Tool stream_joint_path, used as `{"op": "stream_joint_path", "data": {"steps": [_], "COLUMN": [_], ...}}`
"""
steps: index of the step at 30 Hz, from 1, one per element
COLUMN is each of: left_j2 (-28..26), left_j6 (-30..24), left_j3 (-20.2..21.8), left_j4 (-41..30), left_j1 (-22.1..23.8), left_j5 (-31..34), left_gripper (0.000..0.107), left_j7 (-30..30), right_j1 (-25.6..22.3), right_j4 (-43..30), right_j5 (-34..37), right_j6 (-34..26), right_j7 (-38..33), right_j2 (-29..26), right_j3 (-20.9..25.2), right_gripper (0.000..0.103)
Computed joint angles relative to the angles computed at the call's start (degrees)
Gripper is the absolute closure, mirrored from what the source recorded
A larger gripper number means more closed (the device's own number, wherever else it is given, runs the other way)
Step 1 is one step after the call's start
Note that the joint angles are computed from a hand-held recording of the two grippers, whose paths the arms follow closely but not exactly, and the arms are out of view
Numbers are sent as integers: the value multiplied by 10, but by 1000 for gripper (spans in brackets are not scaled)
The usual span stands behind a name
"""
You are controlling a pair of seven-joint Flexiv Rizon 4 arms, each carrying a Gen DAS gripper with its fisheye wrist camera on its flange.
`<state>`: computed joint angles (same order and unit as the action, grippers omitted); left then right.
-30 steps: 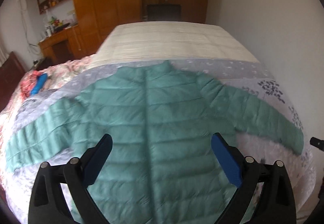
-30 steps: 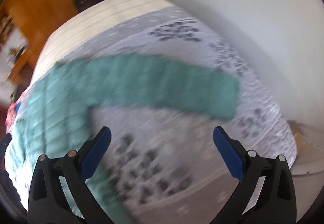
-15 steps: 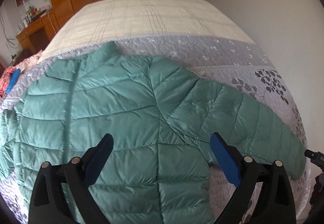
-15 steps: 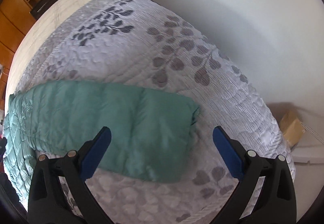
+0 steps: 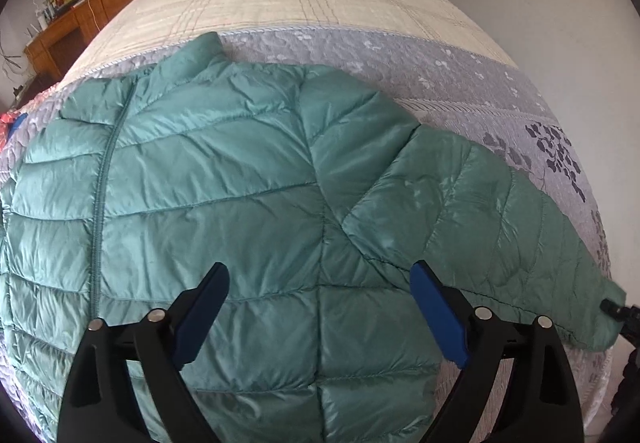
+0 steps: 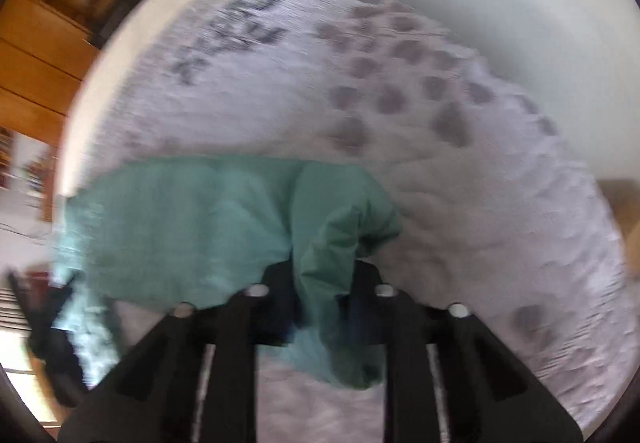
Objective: Fold large clothes
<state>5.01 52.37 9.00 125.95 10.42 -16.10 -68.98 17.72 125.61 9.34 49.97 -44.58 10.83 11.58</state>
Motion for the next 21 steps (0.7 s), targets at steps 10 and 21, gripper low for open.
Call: {"op": "stream_joint_path", "data": {"steps": [10, 21], "left_j2": [34, 38], "left_j6": [-17, -32], "left_j3": [30, 54], "left_j4": [-4, 1], "left_j1": [33, 79], "left_j5": [0, 5], "left_gripper": [17, 17], "left_j7": [39, 59], "right_j1": [75, 149], "right_j4": [-155, -344], "right_j5": [-34, -83], "right_j6": [45, -18], "right_j7": [-70, -113], "right_j2": [-100, -298], "right_j3": [30, 58], "right_gripper": [90, 90]}}
